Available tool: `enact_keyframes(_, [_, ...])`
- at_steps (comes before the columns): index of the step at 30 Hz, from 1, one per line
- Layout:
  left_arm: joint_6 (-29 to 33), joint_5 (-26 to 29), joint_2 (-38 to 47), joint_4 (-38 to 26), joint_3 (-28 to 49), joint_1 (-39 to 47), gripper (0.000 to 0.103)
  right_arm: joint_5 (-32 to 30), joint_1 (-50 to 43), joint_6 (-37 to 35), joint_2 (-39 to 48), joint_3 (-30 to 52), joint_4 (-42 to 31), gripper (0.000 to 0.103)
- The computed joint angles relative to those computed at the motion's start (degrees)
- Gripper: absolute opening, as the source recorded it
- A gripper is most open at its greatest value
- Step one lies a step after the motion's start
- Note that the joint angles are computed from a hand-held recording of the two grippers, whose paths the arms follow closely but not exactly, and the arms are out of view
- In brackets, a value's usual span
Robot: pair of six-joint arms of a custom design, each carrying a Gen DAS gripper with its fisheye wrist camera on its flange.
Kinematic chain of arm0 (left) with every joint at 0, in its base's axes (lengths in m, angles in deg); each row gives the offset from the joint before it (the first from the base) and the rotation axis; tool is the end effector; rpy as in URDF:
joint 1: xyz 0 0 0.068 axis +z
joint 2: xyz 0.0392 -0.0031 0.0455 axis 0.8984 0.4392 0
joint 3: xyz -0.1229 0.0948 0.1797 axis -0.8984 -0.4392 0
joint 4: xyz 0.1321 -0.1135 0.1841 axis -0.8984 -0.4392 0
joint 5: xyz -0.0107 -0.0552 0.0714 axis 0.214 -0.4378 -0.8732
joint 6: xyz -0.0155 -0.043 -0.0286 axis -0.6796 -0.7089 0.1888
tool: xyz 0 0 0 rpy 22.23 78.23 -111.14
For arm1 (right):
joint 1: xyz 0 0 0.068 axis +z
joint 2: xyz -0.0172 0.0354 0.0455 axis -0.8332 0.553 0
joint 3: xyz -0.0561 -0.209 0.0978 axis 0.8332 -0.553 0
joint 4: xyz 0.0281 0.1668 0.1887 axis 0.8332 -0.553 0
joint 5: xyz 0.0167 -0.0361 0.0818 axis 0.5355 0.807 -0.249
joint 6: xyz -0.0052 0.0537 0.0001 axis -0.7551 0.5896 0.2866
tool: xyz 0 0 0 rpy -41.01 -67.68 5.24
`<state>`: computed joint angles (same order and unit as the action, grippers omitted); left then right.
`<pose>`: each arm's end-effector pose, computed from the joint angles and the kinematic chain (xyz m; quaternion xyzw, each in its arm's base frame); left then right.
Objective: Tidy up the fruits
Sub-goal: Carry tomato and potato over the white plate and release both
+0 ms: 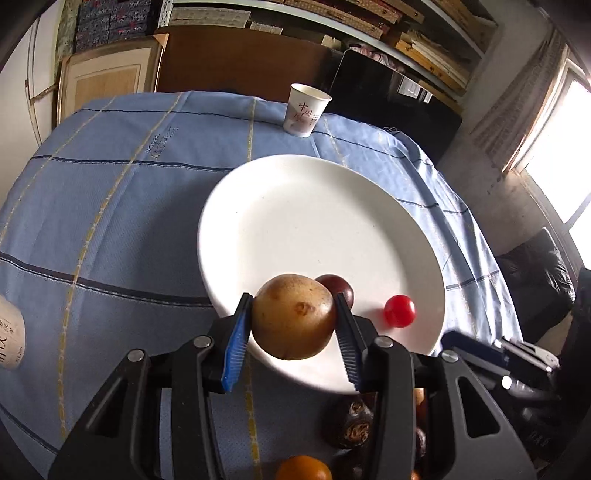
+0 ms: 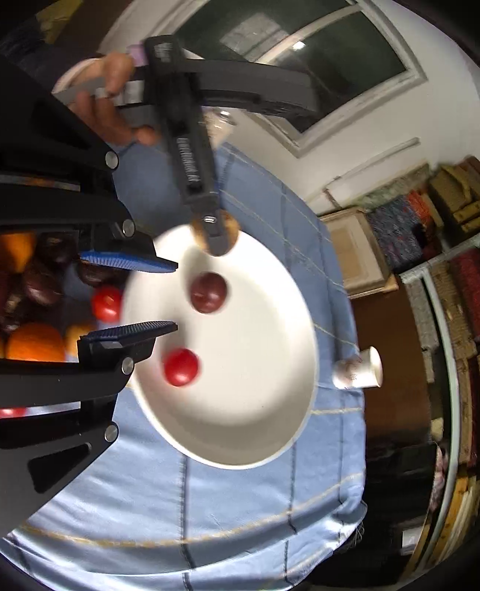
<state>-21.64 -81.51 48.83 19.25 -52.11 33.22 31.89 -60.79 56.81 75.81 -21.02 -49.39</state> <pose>0.2453 -0.1354 0.0584 -0.1512 0.9282 -0.1008 0.3246 0.2680 0.0030 0.0653 -0.2867 0.8800 0.2754 0.2600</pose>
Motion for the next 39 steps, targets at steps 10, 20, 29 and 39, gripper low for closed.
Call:
enact_keyframes(10, [-0.20,-3.55,-9.08,-0.94,-4.75,-2.74,0.043,8.75,3.93,-1.57,0.57,-4.95,2.29,0.026])
enact_keyframes(20, [-0.94,-2.89,-9.65,-1.00,-5.47,-2.77,0.043,17.70,9.65,0.62,3.34,-1.94,4.73,0.028])
enact_keyframes(29, [-1.02,-4.37,-12.37,-1.33,-6.98,-2.85,0.043,18.23,11.59,-1.87,1.36,0.25,-3.08,0.029])
enact_keyframes(39, [-0.69,-1.84,-6.99,2.43,-5.78,-1.77,0.043,14.35,11.10,9.04,1.16,3.07,4.28,0.030])
